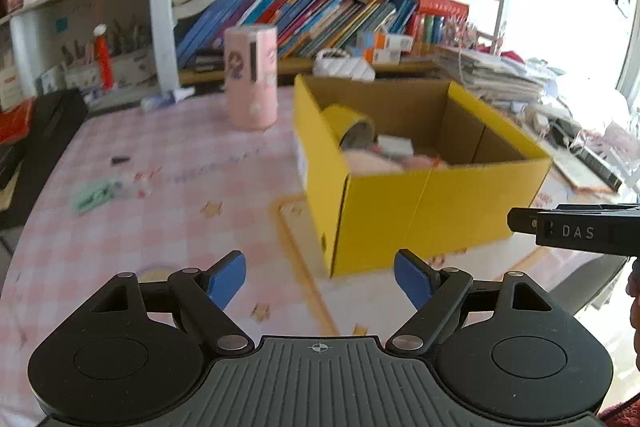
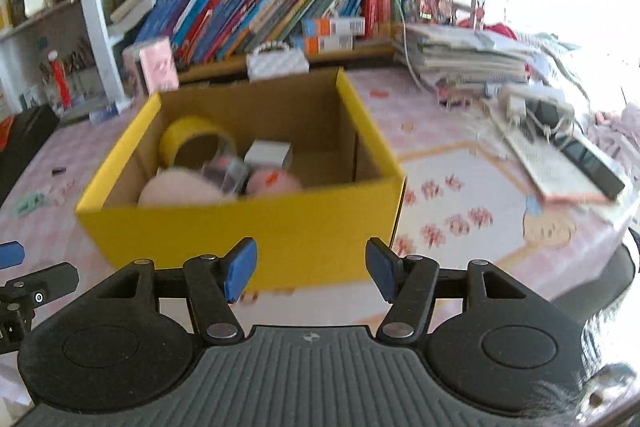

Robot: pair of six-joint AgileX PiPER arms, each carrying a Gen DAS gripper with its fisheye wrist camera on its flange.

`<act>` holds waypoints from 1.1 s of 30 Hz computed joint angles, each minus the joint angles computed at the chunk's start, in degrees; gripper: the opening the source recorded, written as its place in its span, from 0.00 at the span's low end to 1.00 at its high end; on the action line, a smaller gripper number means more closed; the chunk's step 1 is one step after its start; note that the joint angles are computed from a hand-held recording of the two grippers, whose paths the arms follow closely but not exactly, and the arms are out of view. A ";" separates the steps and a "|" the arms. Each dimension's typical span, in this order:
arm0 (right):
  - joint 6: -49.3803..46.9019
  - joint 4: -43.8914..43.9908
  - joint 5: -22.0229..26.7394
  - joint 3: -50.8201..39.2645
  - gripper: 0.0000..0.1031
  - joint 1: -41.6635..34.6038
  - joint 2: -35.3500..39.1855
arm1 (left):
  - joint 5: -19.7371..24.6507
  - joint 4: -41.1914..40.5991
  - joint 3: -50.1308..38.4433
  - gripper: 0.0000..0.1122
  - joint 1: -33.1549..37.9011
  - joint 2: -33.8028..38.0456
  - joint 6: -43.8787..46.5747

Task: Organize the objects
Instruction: 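Open both tools to release cloth and car, then withdraw from the box, then move both tools toward the mint-green stapler and small white box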

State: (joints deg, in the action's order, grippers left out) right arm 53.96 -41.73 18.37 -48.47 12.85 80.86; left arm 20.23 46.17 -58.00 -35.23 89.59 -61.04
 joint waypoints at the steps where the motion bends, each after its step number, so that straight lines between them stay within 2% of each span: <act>1: 1.72 -1.15 0.79 0.77 0.57 1.32 -0.50 | 0.19 -0.82 0.99 0.74 0.08 -0.76 0.68; 7: 8.65 -5.58 4.47 4.46 0.59 9.14 -3.19 | 1.57 -1.62 6.31 0.75 0.03 -4.91 1.20; 11: 10.23 -5.30 6.27 5.92 0.63 13.31 -4.38 | 2.24 -3.03 9.39 0.75 -0.08 -7.73 2.95; 15: 11.31 -4.15 7.14 7.06 0.71 16.61 -5.54 | 3.12 -2.99 12.02 0.75 -0.51 -10.39 3.16; 19: 14.00 -5.00 8.78 7.46 0.71 20.45 -5.99 | 3.62 -3.36 14.62 0.76 -0.22 -13.24 3.55; 22: 14.74 -4.92 9.67 7.40 0.73 22.81 -6.00 | 3.79 -3.12 16.38 0.80 0.30 -15.29 3.07; 33: 16.49 -5.69 11.09 5.64 0.77 30.41 -4.30 | 4.80 -3.49 21.22 0.81 3.07 -21.93 3.40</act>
State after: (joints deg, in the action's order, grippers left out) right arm 70.45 -47.42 29.45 -42.83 43.26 76.56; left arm 25.03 42.69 -36.78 -32.15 67.66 -57.63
